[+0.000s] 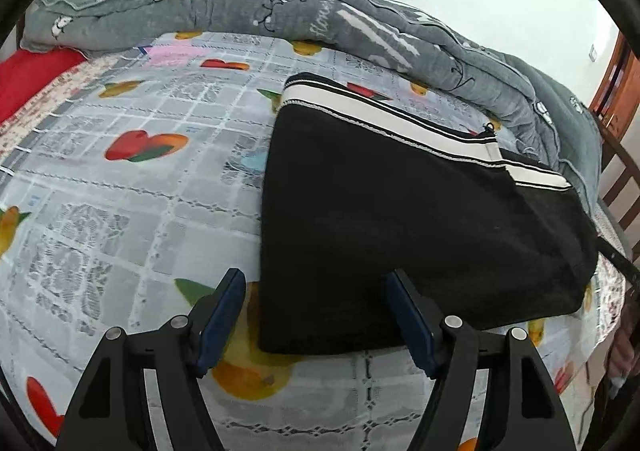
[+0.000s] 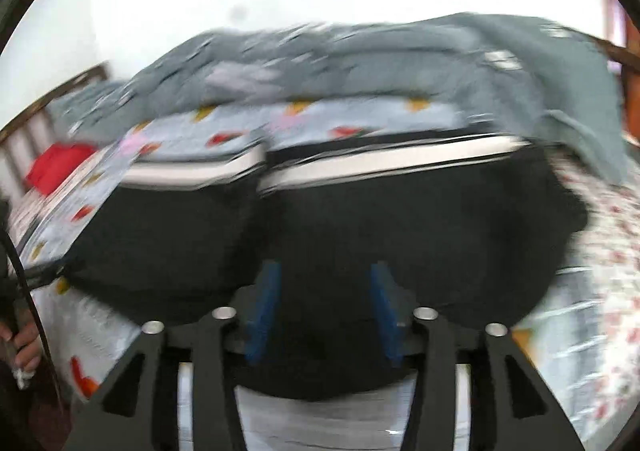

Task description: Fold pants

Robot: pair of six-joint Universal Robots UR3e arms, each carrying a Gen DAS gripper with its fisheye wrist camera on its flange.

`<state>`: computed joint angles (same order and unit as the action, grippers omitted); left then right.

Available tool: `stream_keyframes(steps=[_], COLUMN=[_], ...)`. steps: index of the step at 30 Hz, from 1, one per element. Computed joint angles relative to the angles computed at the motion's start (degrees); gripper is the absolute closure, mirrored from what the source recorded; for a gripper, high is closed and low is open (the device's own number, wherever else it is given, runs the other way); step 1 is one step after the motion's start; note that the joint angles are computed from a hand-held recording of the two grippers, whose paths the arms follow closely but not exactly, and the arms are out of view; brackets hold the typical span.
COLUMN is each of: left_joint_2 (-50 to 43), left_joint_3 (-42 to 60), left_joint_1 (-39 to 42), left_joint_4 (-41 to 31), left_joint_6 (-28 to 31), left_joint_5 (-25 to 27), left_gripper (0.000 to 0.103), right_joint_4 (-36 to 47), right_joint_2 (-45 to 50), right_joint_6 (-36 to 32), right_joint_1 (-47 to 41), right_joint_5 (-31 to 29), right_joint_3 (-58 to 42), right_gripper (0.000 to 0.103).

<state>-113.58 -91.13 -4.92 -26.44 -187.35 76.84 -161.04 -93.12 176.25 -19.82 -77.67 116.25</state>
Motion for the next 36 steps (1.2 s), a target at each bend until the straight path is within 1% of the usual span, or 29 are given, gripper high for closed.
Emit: stream_keyframes(steps=[1,3,5,6,9,11,12,14,19,20,21,22,23,24,25,26,28,30,33,36], left_joint_2=[-0.2,-0.9,-1.6,-2.0,-3.4,-4.2,-4.7,-5.4,-8.2,-8.6,-9.0,-9.4,-9.8,-10.1,-10.3,-10.3,-10.4,-10.3,-10.2,-9.1], left_joint_3=[0.0,0.1,0.7,1.2,2.7,3.2,3.7,4.5,8.5,9.0,9.6,10.2,10.8,11.1,11.3,11.3,11.3,11.5,11.8,9.9], left_joint_1=[0.0,0.2,0.3,0.2,0.1,0.5,0.7,1.0,0.6,0.3,0.1,-0.3,-0.6,-0.8,-1.0,-0.7,-0.3,-0.5,0.0,2.6], left_joint_4=[0.3,1.4,1.7,1.5,1.7,2.4,2.3,2.4,1.4,1.4,1.4,1.4,1.4,1.8,2.5,3.4,4.8,6.2,8.1,10.1], left_joint_6=[-0.3,-1.0,-1.2,-1.4,-2.2,-2.9,-3.1,-3.5,-5.4,-5.8,-6.0,-6.4,-6.7,-6.9,-7.4,-8.3,-8.8,-8.5,-8.2,-8.6], left_joint_5=[-0.3,-1.5,-2.6,-2.4,-2.3,-3.3,-3.8,-4.2,-3.1,-2.6,-1.8,-0.7,0.5,1.3,2.4,2.0,1.1,1.6,1.8,-1.0], left_gripper=[0.032,0.032,0.032,0.032,0.033,0.033,0.033,0.035,0.040,0.041,0.043,0.049,0.059,0.068,0.077,0.080,0.083,0.085,0.085,0.086], right_joint_4=[-0.3,0.3,2.5,3.6,5.0,4.6,4.7,5.5,6.4,6.5,7.2,5.9,4.4,2.5,-0.7,-2.5,-6.0,-6.5,-5.7,-3.0], right_joint_2=[-1.1,-2.8,-2.6,-1.8,3.7,8.3,10.8,15.2,25.4,26.4,27.2,27.2,26.8,26.0,25.0,24.6,23.7,23.6,23.5,23.8], right_joint_6=[0.2,0.3,1.0,1.2,3.2,5.7,6.6,8.0,12.4,12.9,13.4,14.1,14.0,13.8,13.1,11.8,9.2,8.3,7.5,7.5], right_joint_1=[-2.5,-9.7,-16.3,-19.7,-25.2,-26.7,-27.5,-28.2,-25.9,-25.3,-24.5,-23.4,-22.7,-22.2,-20.9,-19.4,-14.9,-11.5,-7.6,-3.9], right_joint_5=[0.0,1.5,4.2,6.9,11.5,13.8,15.9,18.6,19.2,18.8,17.3,15.0,13.4,12.6,10.5,8.2,1.5,-2.5,-5.3,-7.1], right_joint_3=[1.0,2.5,2.5,2.3,-0.3,-2.8,-4.5,-8.2,-18.8,-20.2,-21.9,-22.4,-22.4,-21.8,-21.0,-21.1,-22.1,-24.4,-28.8,-34.1], right_gripper=[0.045,0.036,0.036,0.036,0.036,0.036,0.036,0.036,0.036,0.036,0.040,0.045,0.051,0.055,0.057,0.060,0.062,0.063,0.064,0.065])
